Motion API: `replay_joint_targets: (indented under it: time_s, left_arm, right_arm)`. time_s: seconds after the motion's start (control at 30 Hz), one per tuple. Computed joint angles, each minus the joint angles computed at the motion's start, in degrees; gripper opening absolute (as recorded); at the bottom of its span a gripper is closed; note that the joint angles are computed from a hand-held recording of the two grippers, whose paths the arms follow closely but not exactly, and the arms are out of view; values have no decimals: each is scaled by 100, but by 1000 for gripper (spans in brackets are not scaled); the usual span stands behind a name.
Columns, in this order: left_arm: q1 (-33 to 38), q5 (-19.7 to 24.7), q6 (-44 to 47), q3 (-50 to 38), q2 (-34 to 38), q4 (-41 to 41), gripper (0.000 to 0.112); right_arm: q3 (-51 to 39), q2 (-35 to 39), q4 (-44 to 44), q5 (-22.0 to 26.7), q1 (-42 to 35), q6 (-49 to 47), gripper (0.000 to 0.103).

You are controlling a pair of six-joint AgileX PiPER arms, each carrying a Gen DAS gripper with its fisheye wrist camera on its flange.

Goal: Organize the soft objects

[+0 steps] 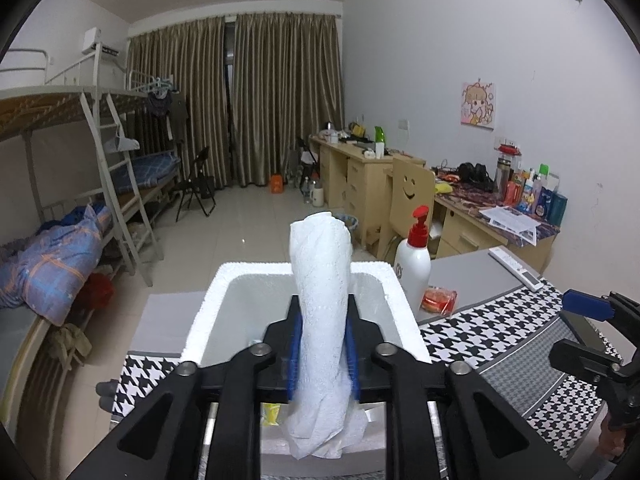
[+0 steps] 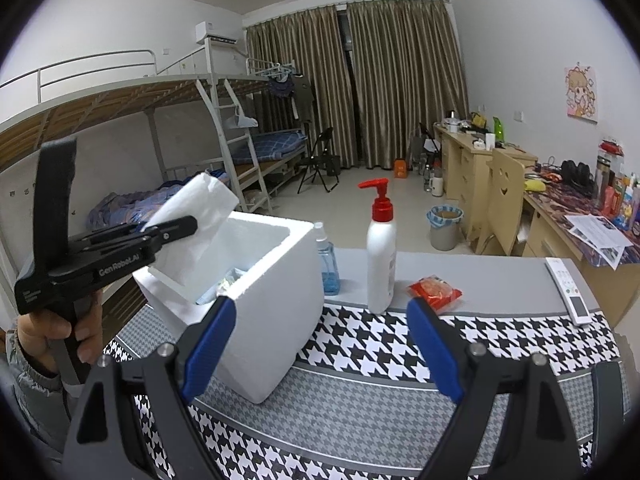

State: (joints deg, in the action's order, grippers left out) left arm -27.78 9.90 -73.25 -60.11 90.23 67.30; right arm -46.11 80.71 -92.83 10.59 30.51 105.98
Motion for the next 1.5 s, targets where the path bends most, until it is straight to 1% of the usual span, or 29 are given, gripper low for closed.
replay_joint_targets:
  time_s: [0.03,0.07,0.1,0.13,0.17,0.2,0.23,0.3,0.33,0.4,0.5,0.6,0.67,0.93,1.2,1.5]
  left_arm:
    - [29,-52,285,-16,34,-280,43]
    - [30,-43,494,-49,73,-494,50]
    - [19,9,475,-55,96,-479,61]
    - [-8,76,226,-34,100,-235,66]
    - [-15,110,62,-6,86,-71,68]
    - [-29,128,-65,7,89,49,74]
    - [-40,145,-228,33,71,202,83]
    - [-114,249,-1029,132,15,1010,93]
    - [-166,339,-1445,185,-19,1425,95]
    - [-206,419,-1731,254,-91,1723,97]
    - [-215,483,-2056,321,-175,1991,102]
    - [-237,540,-2310,403,-274,2222,102]
    - [-312,667,-2527,480,-343,2421,102]
    - [-590,943,-3209,959,-792,3050,102]
    - [-877,1244,-3449,1379,-1267,3145,102]
    - [-1391,1783,-3488,1753,-1660,3144,102]
  right_arm:
    - [13,-16,51,12,2,-37,90]
    - [28,-29,66,36,15,-43,90]
    - [38,-45,115,65,28,-83,90]
    - [39,-49,116,62,15,-84,90]
    - [51,-62,111,74,22,-73,90]
    - [61,-73,97,90,31,-53,90]
    - [65,-81,108,120,50,-57,90]
    - [75,-87,82,142,63,-28,90]
    - [81,-90,82,153,74,-22,90]
    - [86,-106,131,190,106,-64,90]
    - [121,-131,-46,173,100,100,90]
    - [161,-167,-260,179,95,286,90]
    - [198,-207,-339,198,122,378,90]
    - [337,-378,-321,425,382,389,90]
    - [525,-645,-292,714,714,431,90]
    - [702,-920,-186,1078,1129,366,90]
